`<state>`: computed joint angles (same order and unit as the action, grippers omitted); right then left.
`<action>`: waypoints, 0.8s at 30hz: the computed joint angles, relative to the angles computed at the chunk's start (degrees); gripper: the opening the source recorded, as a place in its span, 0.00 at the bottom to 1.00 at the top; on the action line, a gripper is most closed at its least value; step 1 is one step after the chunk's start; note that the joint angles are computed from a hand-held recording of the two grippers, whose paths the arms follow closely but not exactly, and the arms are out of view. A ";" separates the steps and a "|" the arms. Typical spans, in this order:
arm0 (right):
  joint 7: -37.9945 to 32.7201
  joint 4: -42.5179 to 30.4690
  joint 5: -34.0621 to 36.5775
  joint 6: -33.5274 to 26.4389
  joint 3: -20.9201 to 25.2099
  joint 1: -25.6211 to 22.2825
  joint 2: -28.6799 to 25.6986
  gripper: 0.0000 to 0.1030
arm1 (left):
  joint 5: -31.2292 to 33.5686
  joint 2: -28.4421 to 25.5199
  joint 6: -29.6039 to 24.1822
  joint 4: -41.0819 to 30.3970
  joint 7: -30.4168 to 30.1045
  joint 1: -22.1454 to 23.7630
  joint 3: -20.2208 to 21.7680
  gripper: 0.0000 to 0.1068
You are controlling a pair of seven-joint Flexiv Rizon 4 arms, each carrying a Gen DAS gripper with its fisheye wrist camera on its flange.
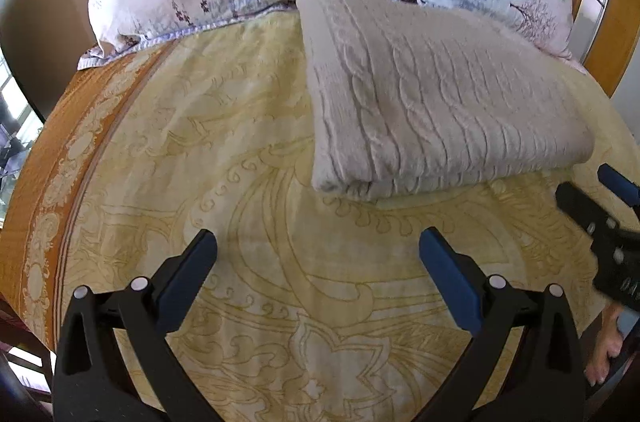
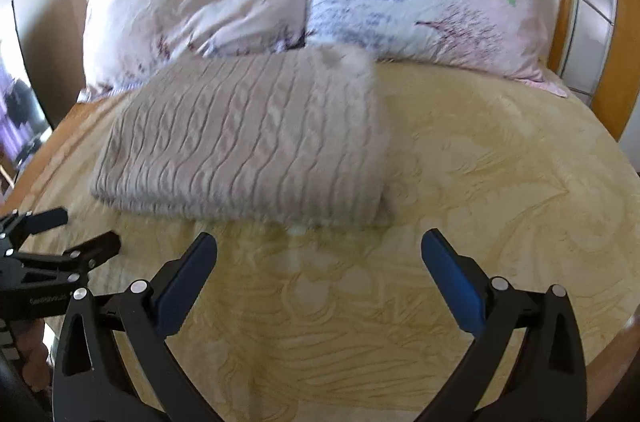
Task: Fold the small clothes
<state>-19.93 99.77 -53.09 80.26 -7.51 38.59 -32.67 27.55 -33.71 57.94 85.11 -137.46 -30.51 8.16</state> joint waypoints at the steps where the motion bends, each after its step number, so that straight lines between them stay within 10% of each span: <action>1: -0.82 -0.21 0.53 -0.78 0.65 -0.18 -0.14 0.99 | -0.43 -0.14 -0.17 -0.09 0.39 0.27 -0.35 0.95; 24: -9.16 -3.15 9.07 -9.35 5.60 -0.95 -1.47 0.99 | -2.54 -0.54 0.01 -0.23 2.02 0.58 -0.56 0.95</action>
